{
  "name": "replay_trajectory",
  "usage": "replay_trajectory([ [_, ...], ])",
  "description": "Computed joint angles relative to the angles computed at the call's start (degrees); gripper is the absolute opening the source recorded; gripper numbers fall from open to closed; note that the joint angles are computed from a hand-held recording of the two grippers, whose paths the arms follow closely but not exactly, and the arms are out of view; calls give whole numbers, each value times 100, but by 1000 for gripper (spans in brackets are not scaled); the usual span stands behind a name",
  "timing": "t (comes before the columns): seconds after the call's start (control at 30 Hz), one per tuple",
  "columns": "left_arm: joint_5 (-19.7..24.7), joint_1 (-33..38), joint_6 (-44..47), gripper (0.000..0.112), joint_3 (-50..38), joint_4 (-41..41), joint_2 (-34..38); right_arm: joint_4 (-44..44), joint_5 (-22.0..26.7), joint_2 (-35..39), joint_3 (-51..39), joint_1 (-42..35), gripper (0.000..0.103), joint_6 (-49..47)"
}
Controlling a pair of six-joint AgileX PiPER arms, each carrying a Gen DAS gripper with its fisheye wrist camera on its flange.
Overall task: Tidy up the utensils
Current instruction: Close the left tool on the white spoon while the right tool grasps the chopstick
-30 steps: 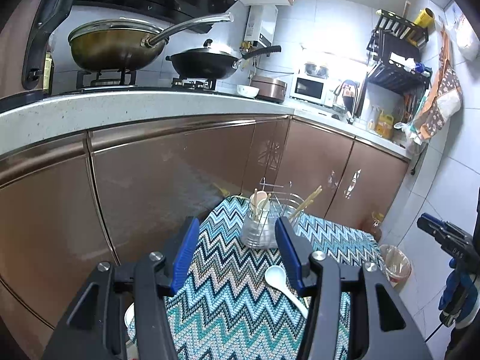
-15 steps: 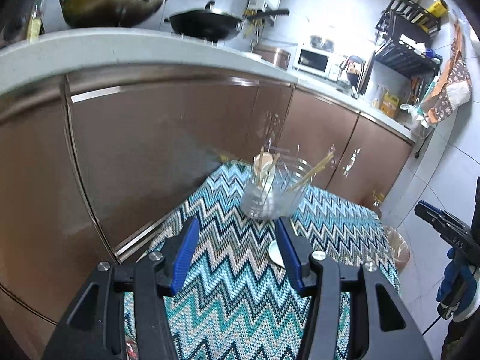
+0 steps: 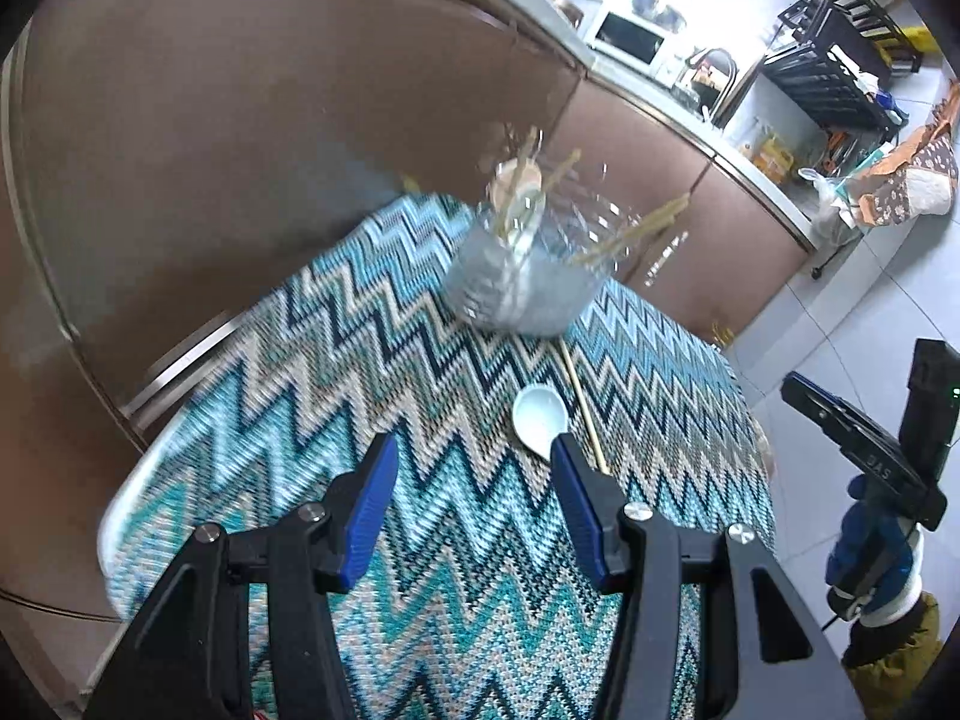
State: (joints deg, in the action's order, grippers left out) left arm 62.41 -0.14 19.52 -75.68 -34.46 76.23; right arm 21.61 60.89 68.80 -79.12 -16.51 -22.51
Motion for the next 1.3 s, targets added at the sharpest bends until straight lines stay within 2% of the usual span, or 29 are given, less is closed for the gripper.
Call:
replay_trajectory([
  [0.17,106,-103,213,51,78,-485,458,14,-15,447,-3,88,34,-57],
  [0.37,170,-513,221,50,-293,-738,1226,-63,198,1230,-350,377,34,155],
  [0.7,172,-788,89,48,-1110,-954,2382,43,559,2876,-1572,728,23,662],
  [0.8,246,-807,101,43,-1335,-1038,2662,54,638,3340,-1930,804,21,850],
  [0.93,298,-865,121,41,-1594,-1063,2931,88,692,3846,-2281,827,19,1048],
  [1.27,410,-1128,-152,31,-2199,-864,3469,-206,735,4450,-2810,986,18,1397],
  [1.3,453,-1154,-222,27,-2287,-817,3545,-222,734,4477,-2817,1001,17,1413],
])
